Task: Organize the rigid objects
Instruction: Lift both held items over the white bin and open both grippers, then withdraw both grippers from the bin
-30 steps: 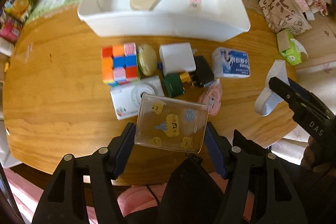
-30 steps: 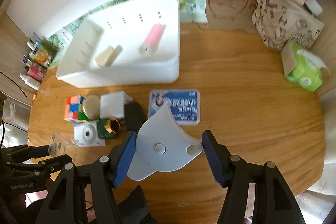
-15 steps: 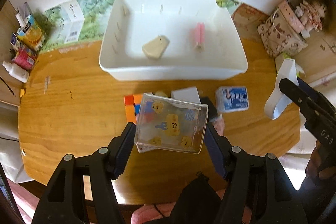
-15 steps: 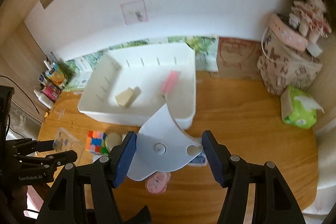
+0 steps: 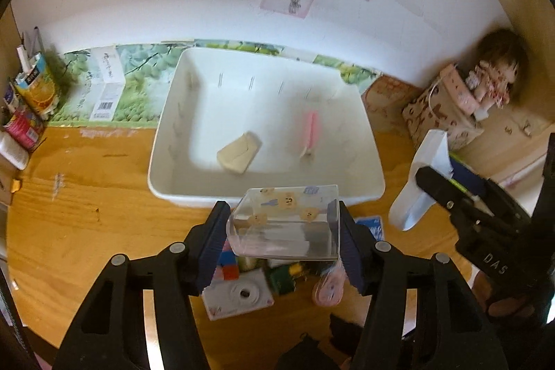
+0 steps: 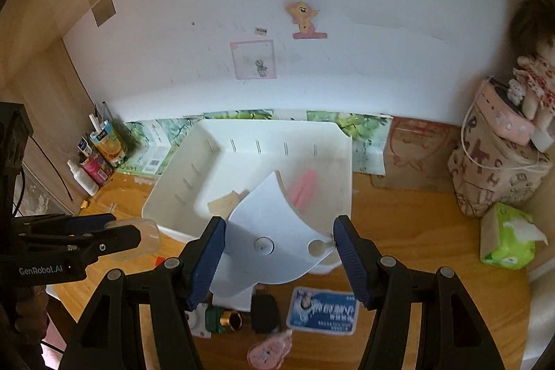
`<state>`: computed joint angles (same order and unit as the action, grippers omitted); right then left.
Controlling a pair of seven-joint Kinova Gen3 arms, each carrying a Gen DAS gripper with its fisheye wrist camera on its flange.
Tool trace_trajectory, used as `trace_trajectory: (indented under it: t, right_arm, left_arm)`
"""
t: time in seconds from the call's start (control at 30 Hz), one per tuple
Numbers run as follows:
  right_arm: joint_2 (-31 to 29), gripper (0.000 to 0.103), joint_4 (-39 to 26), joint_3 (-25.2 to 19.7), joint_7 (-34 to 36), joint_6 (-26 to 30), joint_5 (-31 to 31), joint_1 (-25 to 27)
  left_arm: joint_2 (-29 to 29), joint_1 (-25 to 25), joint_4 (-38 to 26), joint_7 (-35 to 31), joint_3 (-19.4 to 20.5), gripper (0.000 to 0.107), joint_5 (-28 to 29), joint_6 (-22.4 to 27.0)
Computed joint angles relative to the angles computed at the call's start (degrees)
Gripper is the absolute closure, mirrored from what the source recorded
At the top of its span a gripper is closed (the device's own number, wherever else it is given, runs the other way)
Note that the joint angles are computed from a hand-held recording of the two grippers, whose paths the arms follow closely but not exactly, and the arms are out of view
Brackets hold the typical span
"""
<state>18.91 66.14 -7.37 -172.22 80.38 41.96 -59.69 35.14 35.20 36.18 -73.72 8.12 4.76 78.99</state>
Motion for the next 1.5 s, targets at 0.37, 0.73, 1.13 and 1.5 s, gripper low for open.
trace_trajectory:
  t: [0.37,0.73,1.13,1.5]
  right_arm:
    - [-0.56,0.038,6.19,0.62,-1.06,-8.69,1.51,4.0]
    - [0.15,0.038,9.16,1.15,0.16,-15.49,-0.63,7.76]
    - [0.77,0.038,8.74,2.06,1.13,-16.06,-2.63,8.14]
    - [-0.8,0.029,7.99,1.33,-2.63,-11.34,4.22,3.37]
  left_arm:
    - [1.83,-0.46,2.7,3.14,-1.36,0.045,-0.92,-9.54]
    - [7.25,-1.64,-2.46,3.27,-0.67,0.045,-0.66,-10.46]
    - [6.02,-1.34,-0.65,2.01,-1.19,0.024,0.34,-12.48]
    - [-1.91,-0.46,8.95,3.96,-1.69,0.024,-2.92,-19.04]
